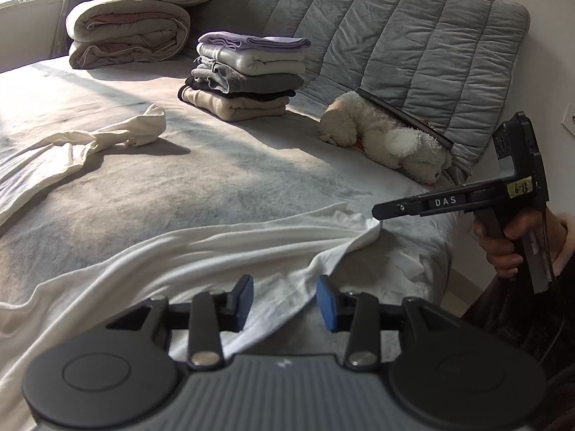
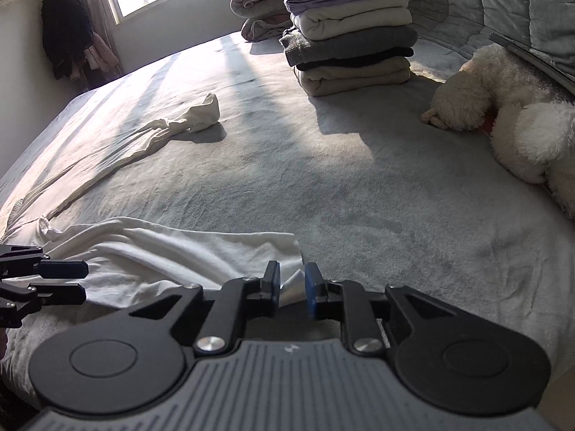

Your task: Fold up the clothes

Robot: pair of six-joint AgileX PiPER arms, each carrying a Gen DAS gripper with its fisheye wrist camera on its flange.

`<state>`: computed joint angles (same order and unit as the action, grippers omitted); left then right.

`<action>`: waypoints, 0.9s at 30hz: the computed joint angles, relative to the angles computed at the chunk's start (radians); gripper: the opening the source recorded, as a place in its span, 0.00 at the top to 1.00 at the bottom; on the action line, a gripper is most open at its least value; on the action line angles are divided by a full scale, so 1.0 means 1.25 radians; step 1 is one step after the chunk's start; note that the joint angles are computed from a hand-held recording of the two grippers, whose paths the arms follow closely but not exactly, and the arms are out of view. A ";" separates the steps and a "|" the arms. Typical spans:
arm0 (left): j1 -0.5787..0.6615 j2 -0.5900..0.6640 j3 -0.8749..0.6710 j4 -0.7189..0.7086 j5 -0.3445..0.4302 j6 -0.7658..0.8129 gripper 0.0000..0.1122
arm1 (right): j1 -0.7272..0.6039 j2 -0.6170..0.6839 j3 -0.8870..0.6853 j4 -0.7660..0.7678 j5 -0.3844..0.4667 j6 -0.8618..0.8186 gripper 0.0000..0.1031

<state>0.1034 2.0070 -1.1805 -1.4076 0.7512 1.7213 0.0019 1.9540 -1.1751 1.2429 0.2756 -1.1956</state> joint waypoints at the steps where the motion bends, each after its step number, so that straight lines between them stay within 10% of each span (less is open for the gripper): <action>1: -0.008 0.002 -0.005 -0.007 -0.008 -0.002 0.60 | -0.003 0.011 -0.007 0.046 -0.005 -0.044 0.57; 7: -0.082 0.050 -0.134 0.057 -0.073 -0.128 0.59 | -0.033 0.060 -0.083 -0.091 0.081 0.074 0.55; 19: -0.246 0.332 -0.652 0.472 0.045 -0.576 0.60 | -0.065 0.030 -0.003 -0.023 0.133 -0.050 0.71; 24: -0.266 0.395 -0.763 0.511 0.107 -0.640 0.99 | -0.080 0.045 -0.010 -0.014 0.158 -0.047 0.82; 27: -0.284 0.341 -0.648 0.456 -0.007 -0.557 0.99 | -0.071 0.041 0.009 0.025 0.147 -0.118 0.96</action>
